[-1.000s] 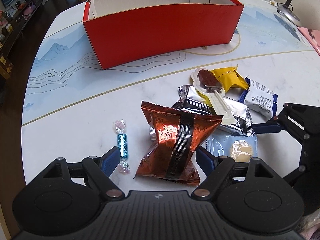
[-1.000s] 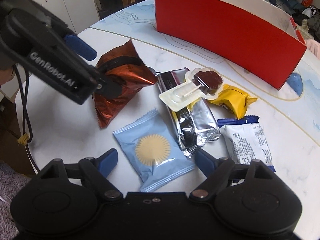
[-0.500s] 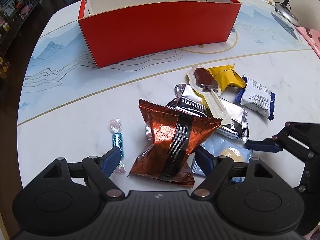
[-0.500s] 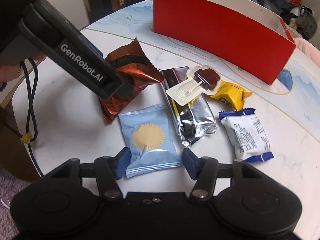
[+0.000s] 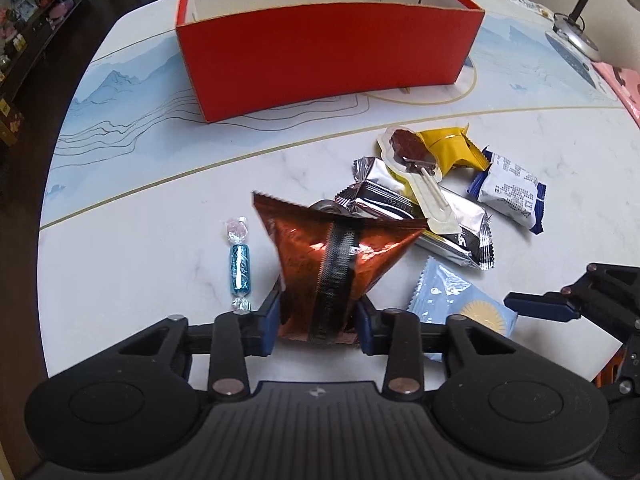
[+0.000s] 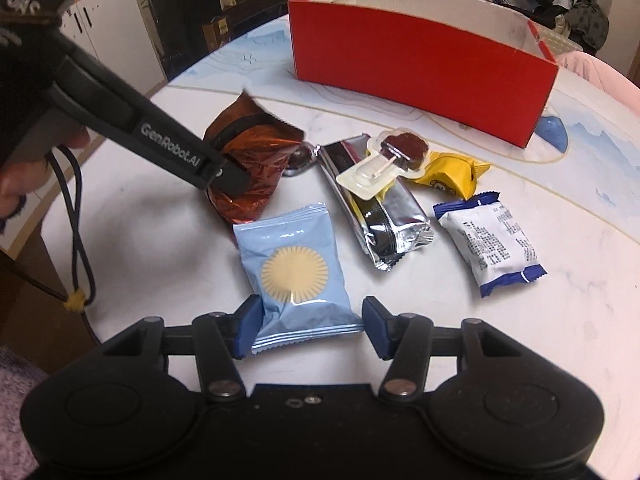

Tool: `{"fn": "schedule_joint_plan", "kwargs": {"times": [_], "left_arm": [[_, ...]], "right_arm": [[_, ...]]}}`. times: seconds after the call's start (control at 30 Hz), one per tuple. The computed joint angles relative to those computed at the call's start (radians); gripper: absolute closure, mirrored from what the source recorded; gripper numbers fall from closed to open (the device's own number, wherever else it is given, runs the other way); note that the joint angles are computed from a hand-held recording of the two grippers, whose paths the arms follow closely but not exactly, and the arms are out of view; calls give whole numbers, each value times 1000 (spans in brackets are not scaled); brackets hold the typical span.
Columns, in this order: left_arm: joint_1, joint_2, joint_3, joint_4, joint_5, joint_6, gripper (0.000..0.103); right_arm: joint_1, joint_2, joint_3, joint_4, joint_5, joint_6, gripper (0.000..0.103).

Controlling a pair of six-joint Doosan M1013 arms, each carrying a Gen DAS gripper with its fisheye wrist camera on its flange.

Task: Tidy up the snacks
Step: 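Grasp the brown Oreo bag with the left tool while the right tool grasps the light blue cookie packet, then carry both packets over the red box and open both tools to drop them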

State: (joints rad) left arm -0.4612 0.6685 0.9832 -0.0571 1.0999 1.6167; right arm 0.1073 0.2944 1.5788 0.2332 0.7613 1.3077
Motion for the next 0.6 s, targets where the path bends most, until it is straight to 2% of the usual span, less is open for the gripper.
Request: {"fn": "schedule_joint_plan", "kwargs": {"times": [0.4, 0.6], "left_arm": [[21, -40, 18, -61, -33, -63, 69], [26, -45, -17, -66, -35, -106, 69]], "right_arm": [[-21, -37, -8, 42, -45, 34, 49], [-32, -44, -34, 42, -73, 50, 49]]}}
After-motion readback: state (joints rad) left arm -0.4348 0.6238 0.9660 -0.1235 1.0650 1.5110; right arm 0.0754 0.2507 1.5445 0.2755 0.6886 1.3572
